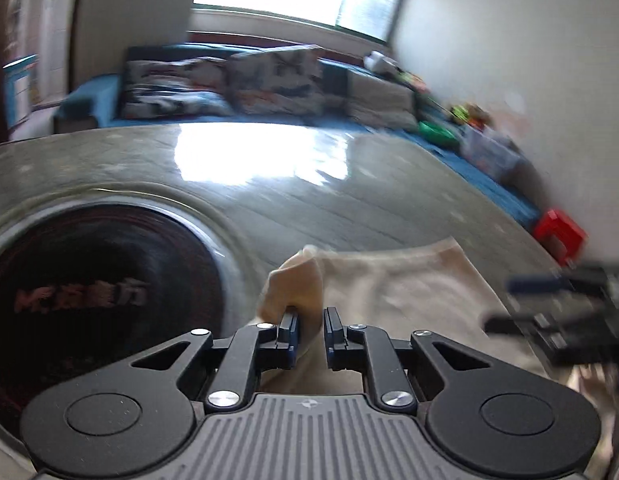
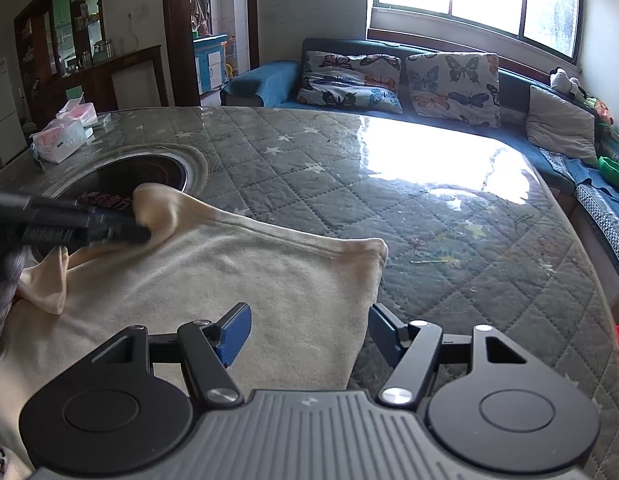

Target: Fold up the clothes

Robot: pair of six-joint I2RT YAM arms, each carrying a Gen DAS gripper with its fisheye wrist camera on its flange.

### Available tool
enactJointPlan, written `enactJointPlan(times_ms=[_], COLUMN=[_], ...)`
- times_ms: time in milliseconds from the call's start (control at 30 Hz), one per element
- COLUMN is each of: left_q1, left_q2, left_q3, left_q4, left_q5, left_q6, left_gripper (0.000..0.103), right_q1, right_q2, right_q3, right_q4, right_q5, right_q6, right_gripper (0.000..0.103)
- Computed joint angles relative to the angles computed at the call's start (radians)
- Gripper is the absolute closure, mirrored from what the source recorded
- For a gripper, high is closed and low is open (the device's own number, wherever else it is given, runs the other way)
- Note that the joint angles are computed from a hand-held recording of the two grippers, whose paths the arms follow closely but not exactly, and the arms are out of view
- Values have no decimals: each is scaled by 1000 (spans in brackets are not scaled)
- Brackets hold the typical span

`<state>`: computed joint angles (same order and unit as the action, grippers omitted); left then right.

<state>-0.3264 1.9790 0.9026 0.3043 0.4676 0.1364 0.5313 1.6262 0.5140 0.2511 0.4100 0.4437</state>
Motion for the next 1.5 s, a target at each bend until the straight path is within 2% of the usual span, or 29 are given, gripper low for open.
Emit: enactJointPlan(times_ms=[33, 67, 133, 267, 367, 600, 767, 900, 1033, 1067, 1167, 1233, 1333, 1400, 1433, 1467, 1500], left_q1=[0, 1, 9, 15, 30, 49, 42, -19, -45, -43, -35, -11, 23, 46, 56, 62, 65], left_q2=[-5, -10, -18, 7, 35, 84, 105, 80, 90, 90, 65, 38, 20, 36, 52, 68, 84], left_q3=[-6, -11, -10, 20, 48, 127, 156, 96, 84, 88, 69, 39, 26, 62, 95, 130, 161], left_q4=[-4, -7, -32, -60, -70, -112, -95, 12, 63, 56, 78, 111, 136, 94, 53, 6, -37], left_q5=[17, 33, 79, 104, 147, 175, 102, -132, -305, -322, -350, -289, -269, -269, -264, -266, -269], left_q6=[5, 11, 16, 30, -5, -88, -138, -111, -153, -171, -211, -221, -256, -289, -305, -319, -327], left_gripper=[83, 71, 63, 63, 63, 63, 61, 62, 59, 57, 57, 57, 57, 59, 65, 76, 79], right_q1=[-4, -8, -16, -24, -30, -33, -29, -28, -34, -36, -52, -58, -71, -85, -96, -109, -121], right_q2=[10, 19, 42, 76, 87, 104, 113, 119, 120, 119, 118, 110, 100, 110, 119, 127, 136], right_q3=[4, 7, 15, 30, 34, 44, 53, 58, 57, 56, 53, 46, 49, 72, 82, 92, 102], right_q4=[6, 11, 23, 37, 43, 46, 44, 45, 48, 46, 43, 57, 73, 63, 62, 61, 59], right_q5=[-4, -9, -22, -34, -38, -34, -27, -24, -22, -21, -27, -22, -27, -13, -16, -21, -24], right_q6=[-1, -1, -2, -9, -15, -19, -19, -20, -23, -22, -12, -9, -17, -25, -32, -37, -41], right_gripper=[37, 37, 37, 37, 37, 36, 35, 34, 34, 34, 34, 34, 38, 42, 43, 46, 47])
